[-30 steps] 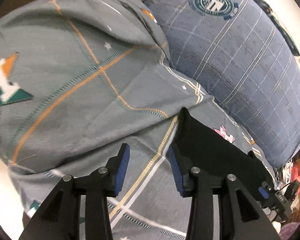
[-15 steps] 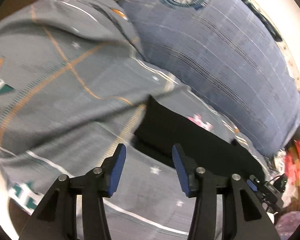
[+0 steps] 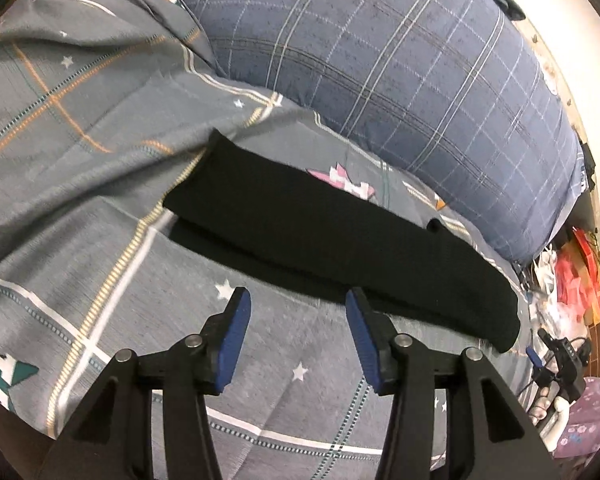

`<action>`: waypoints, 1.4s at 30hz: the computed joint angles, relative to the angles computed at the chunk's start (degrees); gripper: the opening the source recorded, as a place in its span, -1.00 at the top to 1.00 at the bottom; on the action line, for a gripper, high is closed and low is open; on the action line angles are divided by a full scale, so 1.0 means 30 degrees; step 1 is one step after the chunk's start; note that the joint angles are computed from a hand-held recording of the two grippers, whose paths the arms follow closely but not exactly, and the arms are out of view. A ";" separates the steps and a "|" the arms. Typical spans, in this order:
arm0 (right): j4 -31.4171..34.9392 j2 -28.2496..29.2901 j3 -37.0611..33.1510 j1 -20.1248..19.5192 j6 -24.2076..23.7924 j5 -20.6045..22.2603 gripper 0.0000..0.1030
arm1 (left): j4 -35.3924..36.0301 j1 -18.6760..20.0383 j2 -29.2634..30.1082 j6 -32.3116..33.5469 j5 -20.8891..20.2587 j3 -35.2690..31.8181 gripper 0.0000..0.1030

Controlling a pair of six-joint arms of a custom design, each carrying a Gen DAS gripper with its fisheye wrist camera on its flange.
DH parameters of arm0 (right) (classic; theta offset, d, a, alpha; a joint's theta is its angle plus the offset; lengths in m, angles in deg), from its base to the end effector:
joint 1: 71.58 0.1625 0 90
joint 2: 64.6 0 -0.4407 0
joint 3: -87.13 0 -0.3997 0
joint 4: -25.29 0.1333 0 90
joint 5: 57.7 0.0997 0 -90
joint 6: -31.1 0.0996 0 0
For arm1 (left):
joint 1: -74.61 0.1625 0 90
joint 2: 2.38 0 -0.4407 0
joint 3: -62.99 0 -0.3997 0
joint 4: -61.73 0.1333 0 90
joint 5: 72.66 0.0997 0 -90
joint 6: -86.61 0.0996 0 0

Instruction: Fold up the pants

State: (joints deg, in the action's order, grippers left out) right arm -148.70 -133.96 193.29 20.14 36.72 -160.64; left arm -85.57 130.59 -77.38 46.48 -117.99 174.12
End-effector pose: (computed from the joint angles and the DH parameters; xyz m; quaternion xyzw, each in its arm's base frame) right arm 0.1294 -0.6108 0.3427 -0.0761 -0.9085 0.4035 0.0776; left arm -0.1422 -0.5741 0.3225 -0.1182 0.9042 -0.3608 0.1956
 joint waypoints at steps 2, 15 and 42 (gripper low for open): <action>0.1205 0.0337 -0.0436 -0.0063 -0.0248 0.0998 -0.26 | 0.0188 -0.0056 -0.0002 -0.0105 -0.0240 0.0050 0.06; 0.4242 0.2639 -0.3075 0.1777 -0.2334 -0.0316 0.67 | 0.0260 -0.0532 -0.0352 0.0316 -0.0164 0.0616 0.06; -0.1078 -0.0812 0.1531 0.1081 -0.0826 -0.1551 -0.14 | -0.0199 0.0464 -0.1987 -0.1886 -0.0323 0.2520 0.05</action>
State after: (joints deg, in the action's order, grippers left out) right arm -151.93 -136.39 197.89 23.38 34.24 -165.29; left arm -86.17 131.98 -83.34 40.82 -118.96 181.68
